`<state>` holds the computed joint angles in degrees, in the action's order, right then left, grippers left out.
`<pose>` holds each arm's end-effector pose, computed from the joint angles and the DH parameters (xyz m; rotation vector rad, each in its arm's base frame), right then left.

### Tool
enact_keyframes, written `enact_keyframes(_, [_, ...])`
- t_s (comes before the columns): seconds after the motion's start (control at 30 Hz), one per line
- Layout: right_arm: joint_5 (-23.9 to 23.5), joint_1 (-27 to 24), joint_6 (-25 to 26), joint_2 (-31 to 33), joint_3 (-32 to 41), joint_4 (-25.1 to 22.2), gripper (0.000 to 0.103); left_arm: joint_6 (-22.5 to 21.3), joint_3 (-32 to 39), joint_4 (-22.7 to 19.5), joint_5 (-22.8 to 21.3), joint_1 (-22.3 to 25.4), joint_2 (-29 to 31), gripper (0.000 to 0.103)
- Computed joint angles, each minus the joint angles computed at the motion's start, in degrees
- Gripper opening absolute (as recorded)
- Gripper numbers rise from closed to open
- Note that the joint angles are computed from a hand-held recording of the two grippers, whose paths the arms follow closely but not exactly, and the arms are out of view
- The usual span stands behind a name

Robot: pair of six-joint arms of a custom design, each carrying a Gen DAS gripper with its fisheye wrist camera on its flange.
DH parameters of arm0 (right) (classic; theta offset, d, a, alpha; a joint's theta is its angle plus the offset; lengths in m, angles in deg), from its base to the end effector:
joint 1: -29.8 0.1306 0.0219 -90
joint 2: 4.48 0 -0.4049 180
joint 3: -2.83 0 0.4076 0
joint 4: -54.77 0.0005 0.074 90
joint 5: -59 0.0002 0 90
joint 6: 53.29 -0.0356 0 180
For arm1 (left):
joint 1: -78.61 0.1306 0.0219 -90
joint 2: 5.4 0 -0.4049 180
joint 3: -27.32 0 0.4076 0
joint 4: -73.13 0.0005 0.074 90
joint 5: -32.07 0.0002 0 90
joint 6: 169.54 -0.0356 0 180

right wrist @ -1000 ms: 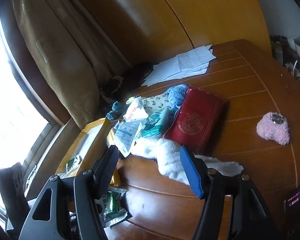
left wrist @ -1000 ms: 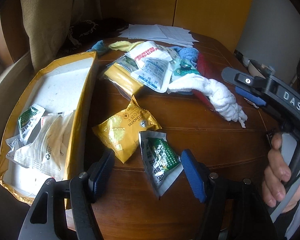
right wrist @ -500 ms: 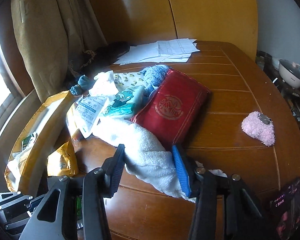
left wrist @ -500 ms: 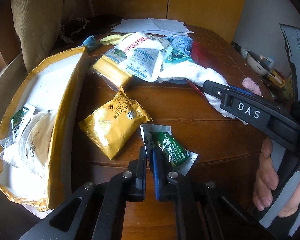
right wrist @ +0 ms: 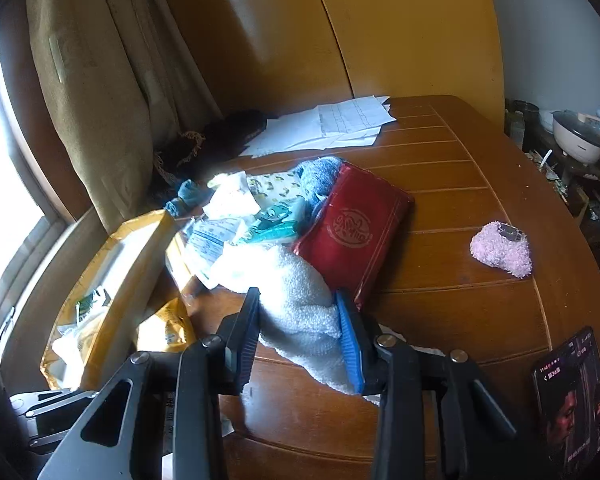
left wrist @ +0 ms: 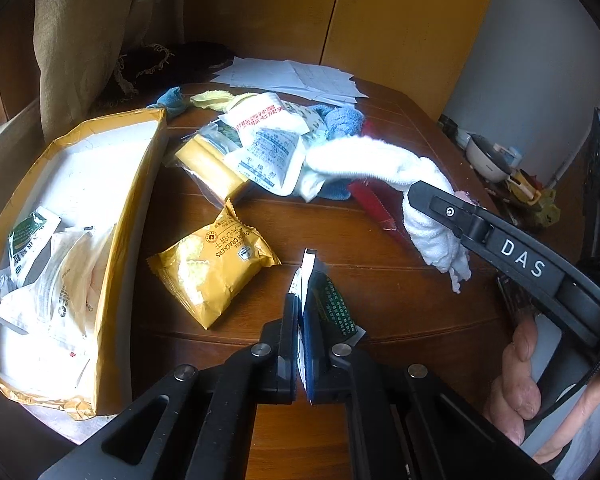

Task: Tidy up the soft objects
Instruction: 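Grasp the white towel with the right tool while the left tool holds the green packet, then carry the green packet and white towel into the tray and open both tools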

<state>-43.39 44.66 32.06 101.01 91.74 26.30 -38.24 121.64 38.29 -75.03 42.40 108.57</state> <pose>0.5756 0.1601 0.3274 -0.3170 2.3520 0.4198 0.5165 -0.3658 0.2755 -0.2285 2.4630 -0.2056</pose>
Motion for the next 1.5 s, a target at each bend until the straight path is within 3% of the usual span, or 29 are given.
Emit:
enact_keyframes(0.3, [-5.52,-0.12,-5.23,-2.68,-2.21,4.88,0.036,1.48,-4.55,6.38,1.26,0.91,-4.04,0.001])
enact_keyframes(0.6, [-8.72,0.98,-6.19,-1.46,-0.83,2.42,0.036,3.59,-8.03,9.86,1.29,2.34,-7.01,0.001])
enact_keyframes(1.1, [-9.4,6.17,-5.53,0.97,2.58,1.01,0.036,6.82,-17.67,16.03,-0.83,7.06,-16.26,0.001])
enact_keyframes(1.33, [-11.06,9.12,-4.66,4.87,6.81,-0.67,0.036,8.52,-21.44,16.24,-3.65,11.21,-19.87,0.001])
enact_keyframes(1.5, [-12.69,11.03,-5.36,8.52,11.0,-3.46,0.036,9.44,-23.08,16.33,-3.13,14.05,-20.59,0.001])
